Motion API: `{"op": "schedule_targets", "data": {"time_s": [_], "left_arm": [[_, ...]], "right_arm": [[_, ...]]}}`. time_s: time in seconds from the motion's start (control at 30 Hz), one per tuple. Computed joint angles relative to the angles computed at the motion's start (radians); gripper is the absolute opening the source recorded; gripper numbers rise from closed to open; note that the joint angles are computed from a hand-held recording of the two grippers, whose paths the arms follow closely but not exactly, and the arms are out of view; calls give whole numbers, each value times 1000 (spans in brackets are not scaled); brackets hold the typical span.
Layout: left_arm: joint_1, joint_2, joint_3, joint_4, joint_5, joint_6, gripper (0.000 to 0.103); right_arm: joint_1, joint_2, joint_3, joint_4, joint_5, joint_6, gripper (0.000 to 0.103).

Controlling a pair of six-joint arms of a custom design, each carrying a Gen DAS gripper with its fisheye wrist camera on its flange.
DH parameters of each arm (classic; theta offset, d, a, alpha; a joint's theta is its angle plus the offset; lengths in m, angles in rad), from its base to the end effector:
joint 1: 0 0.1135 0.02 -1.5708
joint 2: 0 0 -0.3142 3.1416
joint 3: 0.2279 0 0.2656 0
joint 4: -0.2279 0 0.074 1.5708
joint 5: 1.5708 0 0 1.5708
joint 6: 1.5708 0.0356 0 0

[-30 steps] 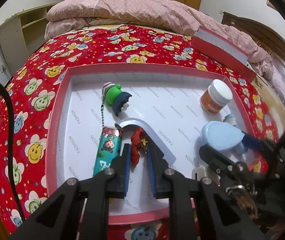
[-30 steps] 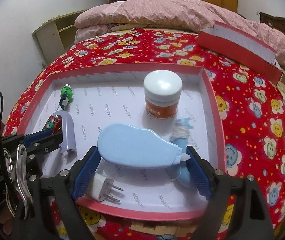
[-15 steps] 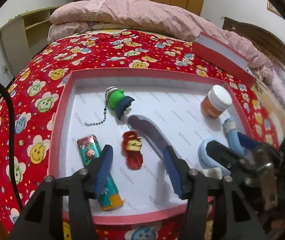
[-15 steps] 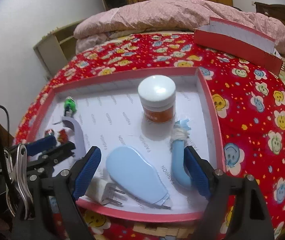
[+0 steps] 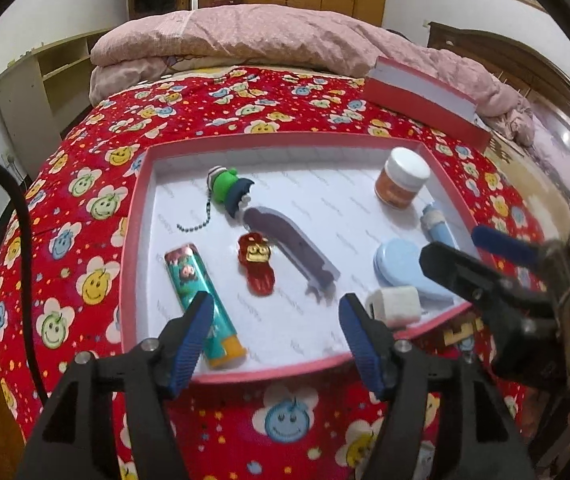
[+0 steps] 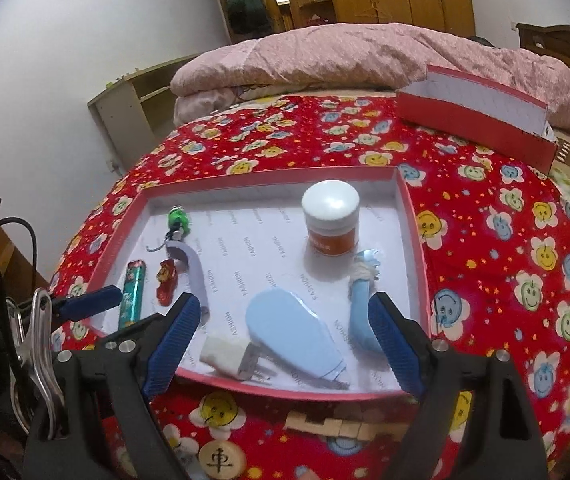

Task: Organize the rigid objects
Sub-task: 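Withdraw both open tools from the tray back toward the object pile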

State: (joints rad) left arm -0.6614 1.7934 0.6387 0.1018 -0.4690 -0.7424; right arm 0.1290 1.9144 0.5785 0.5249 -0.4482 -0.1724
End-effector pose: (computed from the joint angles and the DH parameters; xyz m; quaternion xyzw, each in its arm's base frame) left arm 0.2476 -0.1723 0.1157 -0.0975 0.9370 0.0107 0.3352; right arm 0.3129 0.0561 0.0948 -0.2174 0.8828 0.1985 0.3659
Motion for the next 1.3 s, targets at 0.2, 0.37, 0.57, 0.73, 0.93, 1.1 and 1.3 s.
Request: {"op": "schedule_targets", "data": {"time_s": [0.2, 0.37, 0.57, 0.73, 0.93, 1.1, 1.3], "left_arm": [[-44, -49, -40, -24, -12, -66, 69], [-94, -96, -77, -62, -50, -129, 69], [-140, -122, -105, -60, -46, -169, 69], [-190, -96, -86, -92, -51, -191, 69], [-247, -58, -76, -96, -48, -197, 69], [-277, -12, -53, -100, -34, -188, 69], [-307, 12, -60, -65, 15, -151, 70]], "right_arm": [[-18, -28, -35, 4, -23, -8, 88], [-53, -43, -46, -16, -64, -5, 88], [-88, -58, -74, -34, -78, -35, 88], [-116, -62, -104, -46, -89, -75, 88], [-159, -49, -159, -39, -72, -184, 88], [-198, 4, -184, -21, -42, -212, 88], [-258, 27, -236, 14, -27, -299, 88]]}}
